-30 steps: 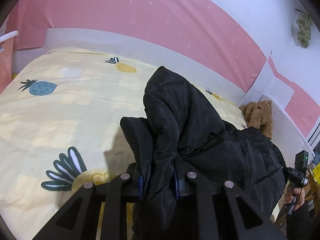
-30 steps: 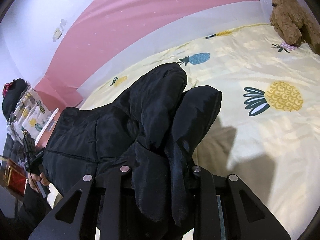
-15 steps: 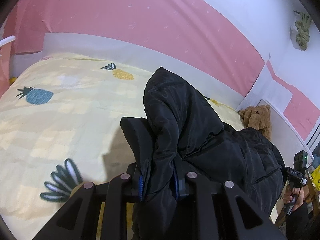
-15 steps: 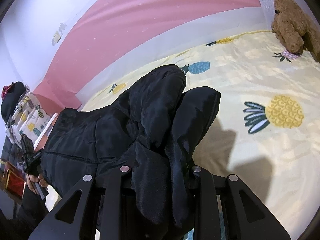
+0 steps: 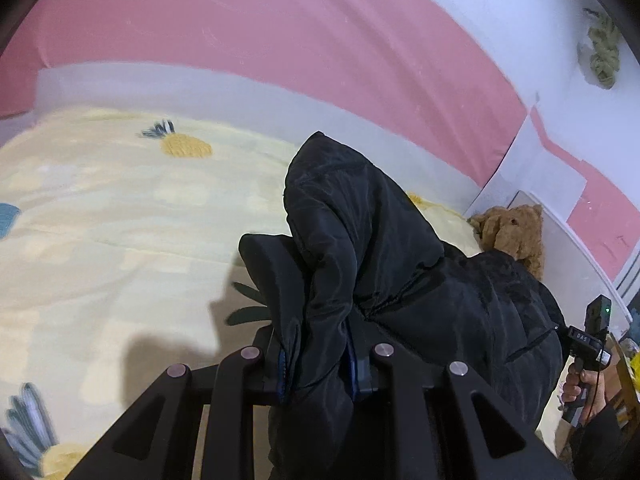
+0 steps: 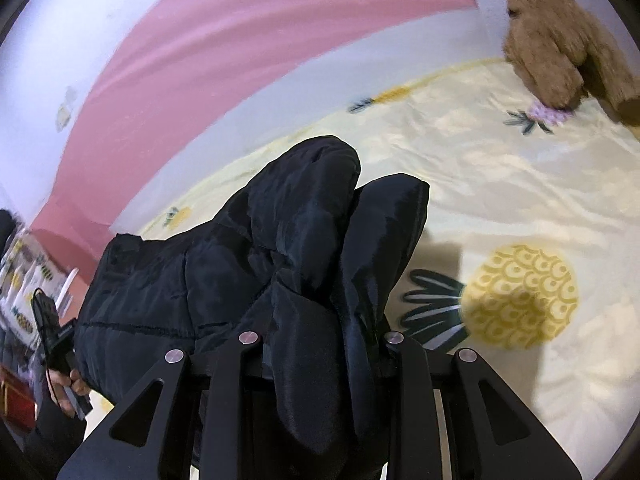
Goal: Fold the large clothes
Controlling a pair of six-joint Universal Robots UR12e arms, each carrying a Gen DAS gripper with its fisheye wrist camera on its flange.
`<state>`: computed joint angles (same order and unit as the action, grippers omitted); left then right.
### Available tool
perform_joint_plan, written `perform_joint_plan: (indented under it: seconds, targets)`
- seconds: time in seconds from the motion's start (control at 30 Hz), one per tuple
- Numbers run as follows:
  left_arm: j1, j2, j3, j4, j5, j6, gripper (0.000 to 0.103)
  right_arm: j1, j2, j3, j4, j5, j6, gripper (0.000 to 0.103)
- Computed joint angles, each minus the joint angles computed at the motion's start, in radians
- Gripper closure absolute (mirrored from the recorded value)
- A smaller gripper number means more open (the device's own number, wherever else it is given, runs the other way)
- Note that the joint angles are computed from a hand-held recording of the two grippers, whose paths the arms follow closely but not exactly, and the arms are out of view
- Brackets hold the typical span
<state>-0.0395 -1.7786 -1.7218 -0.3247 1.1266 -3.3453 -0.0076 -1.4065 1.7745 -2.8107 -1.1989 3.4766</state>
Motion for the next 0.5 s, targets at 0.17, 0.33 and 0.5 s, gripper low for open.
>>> perform_joint_plan:
  seconds: [0.17,0.33,0.5]
  targets:
    - [-0.046,-0.063,0.023,-0.053,0.093,0.003,0.080,-0.019,0.041,0.003,0.057,-0.014,0.024,0.066]
    - [-0.038,-0.062,-0.009,-0.048,0.091,-0.033,0.070,-0.014,0.034,-0.005,0.097,-0.039,0.033,0.050]
    - [-0.039,-0.026,-0.002,-0.107,0.126,-0.012,0.064,0.002,-0.016,-0.004,0.138,-0.140,-0.009,0.045]
